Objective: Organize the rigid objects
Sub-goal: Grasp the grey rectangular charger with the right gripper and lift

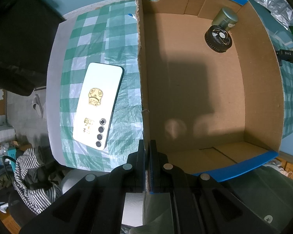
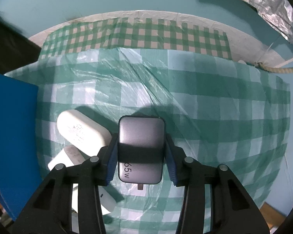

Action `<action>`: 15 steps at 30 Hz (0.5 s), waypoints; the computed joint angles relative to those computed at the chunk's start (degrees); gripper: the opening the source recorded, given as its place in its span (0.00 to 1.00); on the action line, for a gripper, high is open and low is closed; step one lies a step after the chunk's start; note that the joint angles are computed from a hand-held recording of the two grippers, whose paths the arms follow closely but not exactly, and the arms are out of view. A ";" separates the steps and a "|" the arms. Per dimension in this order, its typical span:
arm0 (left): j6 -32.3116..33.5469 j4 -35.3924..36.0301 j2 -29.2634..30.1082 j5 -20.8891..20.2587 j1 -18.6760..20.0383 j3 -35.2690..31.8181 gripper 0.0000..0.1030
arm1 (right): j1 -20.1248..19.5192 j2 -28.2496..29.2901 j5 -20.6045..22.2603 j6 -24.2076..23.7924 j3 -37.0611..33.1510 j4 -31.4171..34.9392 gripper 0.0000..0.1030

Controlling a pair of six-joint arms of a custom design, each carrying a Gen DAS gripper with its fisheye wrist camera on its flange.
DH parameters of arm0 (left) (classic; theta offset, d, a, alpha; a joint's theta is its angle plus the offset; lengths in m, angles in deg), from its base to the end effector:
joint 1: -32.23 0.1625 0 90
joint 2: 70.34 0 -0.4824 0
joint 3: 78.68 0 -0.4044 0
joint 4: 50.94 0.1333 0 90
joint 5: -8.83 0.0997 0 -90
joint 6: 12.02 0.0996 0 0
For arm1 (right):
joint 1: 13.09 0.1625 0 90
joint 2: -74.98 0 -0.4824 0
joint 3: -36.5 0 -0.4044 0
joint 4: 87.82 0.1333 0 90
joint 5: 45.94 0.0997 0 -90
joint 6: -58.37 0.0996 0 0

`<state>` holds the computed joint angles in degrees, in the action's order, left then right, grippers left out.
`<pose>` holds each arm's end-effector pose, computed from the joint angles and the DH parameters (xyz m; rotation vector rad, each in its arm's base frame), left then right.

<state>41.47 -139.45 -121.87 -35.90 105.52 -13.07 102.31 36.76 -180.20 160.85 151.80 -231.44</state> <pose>-0.0258 -0.7958 0.3475 1.4924 1.8854 0.6273 0.2860 -0.4536 -0.0383 -1.3206 -1.9791 0.6499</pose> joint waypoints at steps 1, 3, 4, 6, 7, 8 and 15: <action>0.06 -0.03 -0.03 0.05 0.00 0.04 0.03 | -0.21 0.17 0.19 -0.01 0.16 -0.61 0.42; 0.07 0.10 0.01 0.05 0.02 -0.03 0.03 | -0.52 0.26 0.34 0.17 0.44 -1.32 0.42; -0.03 0.27 0.05 0.06 0.01 -0.13 0.03 | -0.64 0.28 0.32 0.29 0.35 -1.06 0.41; -0.15 0.53 0.14 0.09 0.01 -0.31 0.03 | -0.86 0.35 0.47 0.20 0.09 -0.49 0.42; -0.16 0.53 0.13 0.10 0.01 -0.29 0.03 | -0.89 0.40 0.41 0.19 -0.10 0.04 0.42; -0.16 0.53 0.13 0.10 0.01 -0.29 0.03 | -0.96 0.39 0.45 0.07 -0.28 0.55 0.42; 0.29 0.47 0.19 0.14 0.02 -0.31 0.03 | -0.91 0.33 1.03 0.15 -1.06 3.22 0.39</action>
